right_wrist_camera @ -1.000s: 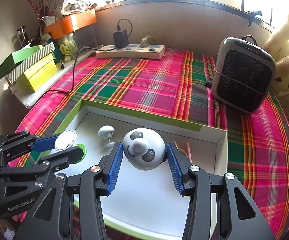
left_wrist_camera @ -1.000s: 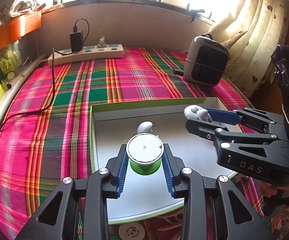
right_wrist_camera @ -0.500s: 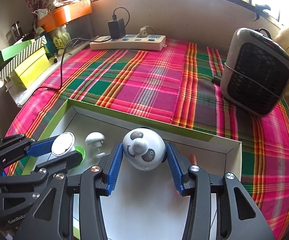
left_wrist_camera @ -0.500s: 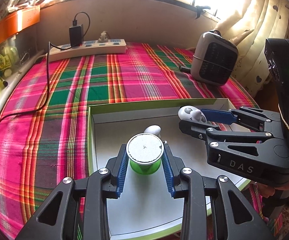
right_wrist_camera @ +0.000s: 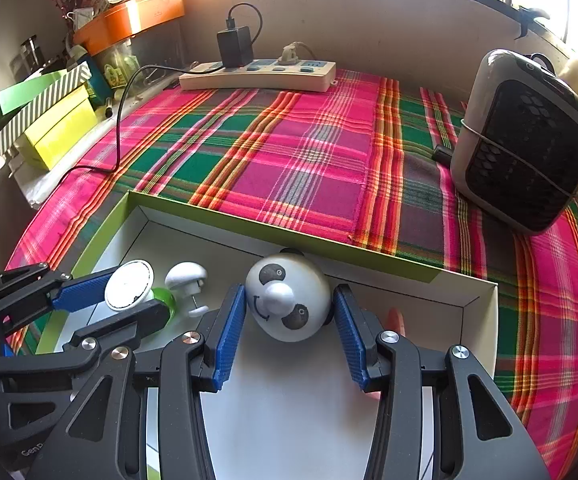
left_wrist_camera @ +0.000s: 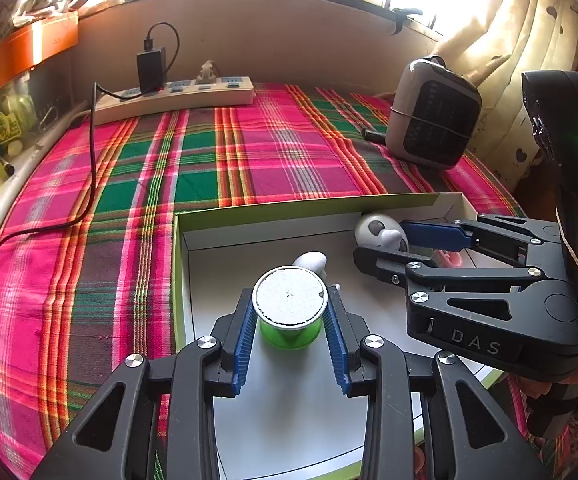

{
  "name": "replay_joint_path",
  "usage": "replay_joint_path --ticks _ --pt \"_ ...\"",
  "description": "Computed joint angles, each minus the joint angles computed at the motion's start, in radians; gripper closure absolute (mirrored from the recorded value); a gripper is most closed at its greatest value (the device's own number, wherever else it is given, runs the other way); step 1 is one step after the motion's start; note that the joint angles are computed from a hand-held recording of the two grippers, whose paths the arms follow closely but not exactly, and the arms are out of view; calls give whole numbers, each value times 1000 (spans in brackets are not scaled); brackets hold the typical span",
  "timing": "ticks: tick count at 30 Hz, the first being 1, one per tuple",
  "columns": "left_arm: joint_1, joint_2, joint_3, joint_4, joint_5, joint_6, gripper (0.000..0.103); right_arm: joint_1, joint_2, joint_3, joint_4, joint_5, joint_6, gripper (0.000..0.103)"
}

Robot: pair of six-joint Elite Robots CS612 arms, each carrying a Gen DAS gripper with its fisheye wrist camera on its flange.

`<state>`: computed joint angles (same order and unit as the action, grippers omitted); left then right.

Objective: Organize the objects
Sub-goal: 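Lift the spool into the box with the left gripper while the right gripper carries the panda ball in, then open both grippers to release the spool and panda ball in the box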

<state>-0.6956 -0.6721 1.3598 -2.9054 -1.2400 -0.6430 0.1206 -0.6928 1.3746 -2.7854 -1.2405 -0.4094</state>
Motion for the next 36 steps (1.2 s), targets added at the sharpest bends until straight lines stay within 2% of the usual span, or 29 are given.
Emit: replay_joint_path --ticks 18,36 --pt "0 2 -7 11 5 5 70 6 2 -5 11 -21 -4 56" --pt "2 7 -15 18 6 9 64 5 2 -1 -4 -24 27 54"
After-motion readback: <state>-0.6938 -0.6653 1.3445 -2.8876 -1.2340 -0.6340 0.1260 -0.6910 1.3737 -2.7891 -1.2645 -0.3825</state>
